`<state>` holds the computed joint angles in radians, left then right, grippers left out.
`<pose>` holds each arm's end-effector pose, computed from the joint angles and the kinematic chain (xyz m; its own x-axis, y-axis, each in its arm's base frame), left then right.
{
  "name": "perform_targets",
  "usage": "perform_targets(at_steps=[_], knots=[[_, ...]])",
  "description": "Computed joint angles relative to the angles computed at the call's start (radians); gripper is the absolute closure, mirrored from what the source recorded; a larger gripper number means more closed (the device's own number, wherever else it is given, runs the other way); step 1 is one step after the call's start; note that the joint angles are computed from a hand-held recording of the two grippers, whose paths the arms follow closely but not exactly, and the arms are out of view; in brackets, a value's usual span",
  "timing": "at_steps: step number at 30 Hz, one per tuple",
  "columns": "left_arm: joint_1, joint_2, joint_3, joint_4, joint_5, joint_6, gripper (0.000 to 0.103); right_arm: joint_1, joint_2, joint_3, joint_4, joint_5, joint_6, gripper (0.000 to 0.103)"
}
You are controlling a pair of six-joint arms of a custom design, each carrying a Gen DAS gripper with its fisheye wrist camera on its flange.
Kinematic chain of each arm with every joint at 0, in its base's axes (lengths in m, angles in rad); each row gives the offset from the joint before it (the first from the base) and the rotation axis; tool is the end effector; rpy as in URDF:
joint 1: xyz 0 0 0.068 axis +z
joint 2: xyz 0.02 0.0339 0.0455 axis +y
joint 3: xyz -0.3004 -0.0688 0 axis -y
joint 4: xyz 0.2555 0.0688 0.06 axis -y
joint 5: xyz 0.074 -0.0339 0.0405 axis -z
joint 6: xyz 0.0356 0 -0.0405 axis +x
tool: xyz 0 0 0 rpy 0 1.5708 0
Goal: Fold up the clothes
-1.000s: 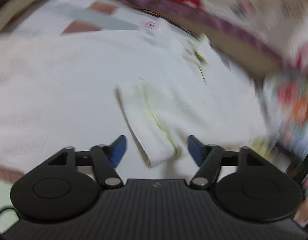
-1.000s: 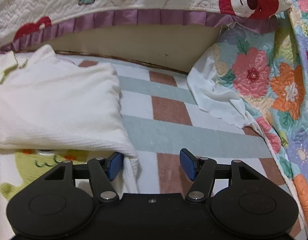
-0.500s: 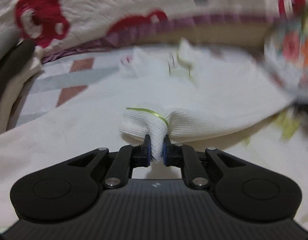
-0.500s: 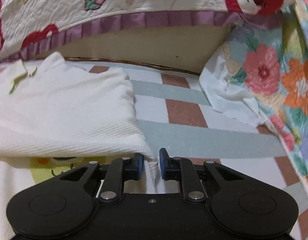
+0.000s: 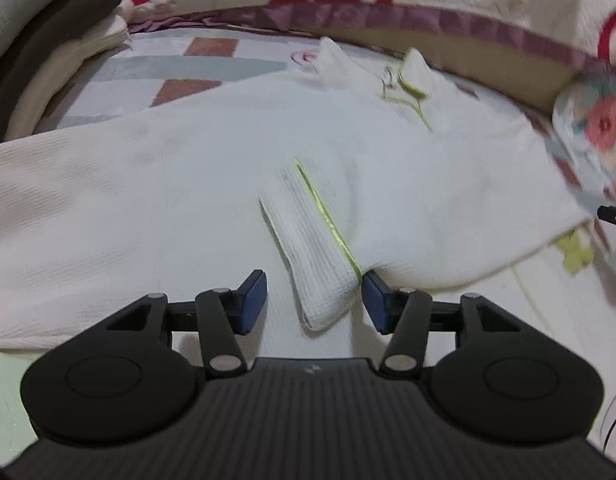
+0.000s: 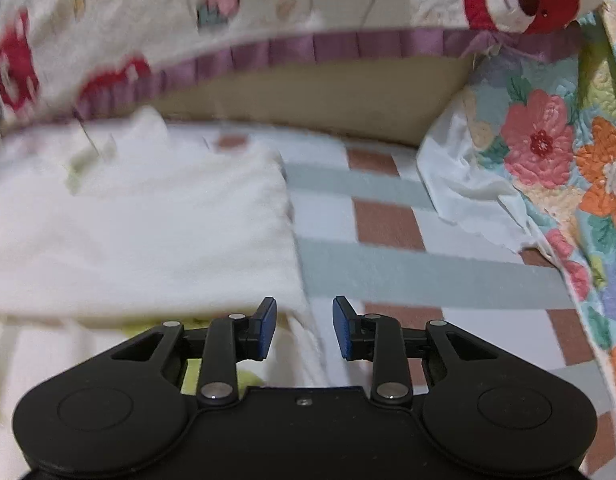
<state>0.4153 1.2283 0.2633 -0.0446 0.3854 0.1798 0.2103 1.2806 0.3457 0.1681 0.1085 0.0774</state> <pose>0.1617 0.0567 0.1300 -0.7963 -0.1700 -0.5805 -0.0492 0.9747 -0.2180 0.2089 0.0407 0.1555 -0.6867 -0.0680 -0.7238 -0.0784 0.9967 -0.0192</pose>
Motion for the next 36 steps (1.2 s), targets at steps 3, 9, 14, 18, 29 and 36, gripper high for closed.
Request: perform_targets(at_steps=[3, 9, 14, 18, 29, 36], knots=[[-0.001, -0.011, 0.003, 0.05, 0.014, -0.032, 0.048, -0.06, 0.094, 0.109, -0.004, -0.128, 0.01, 0.068], [-0.05, 0.145, 0.073, 0.147, -0.029, -0.073, 0.043, -0.124, 0.507, 0.458, 0.011, -0.263, 0.015, 0.068], [-0.021, 0.249, 0.122, 0.159, -0.007, -0.042, 0.043, -0.147, 0.722, 0.656, -0.031, -0.341, 0.049, 0.067], [-0.026, 0.354, 0.152, 0.214, 0.027, -0.034, 0.045, -0.141, 0.792, 0.693, 0.004, -0.361, 0.031, 0.088], [-0.139, 0.396, 0.176, 0.235, -0.041, -0.041, 0.09, -0.131, 0.815, 0.712, 0.079, -0.281, -0.073, 0.098], [-0.125, 0.339, 0.156, 0.235, -0.056, -0.092, 0.072, -0.047, 0.769, 0.697, 0.054, -0.005, -0.126, 0.083]])
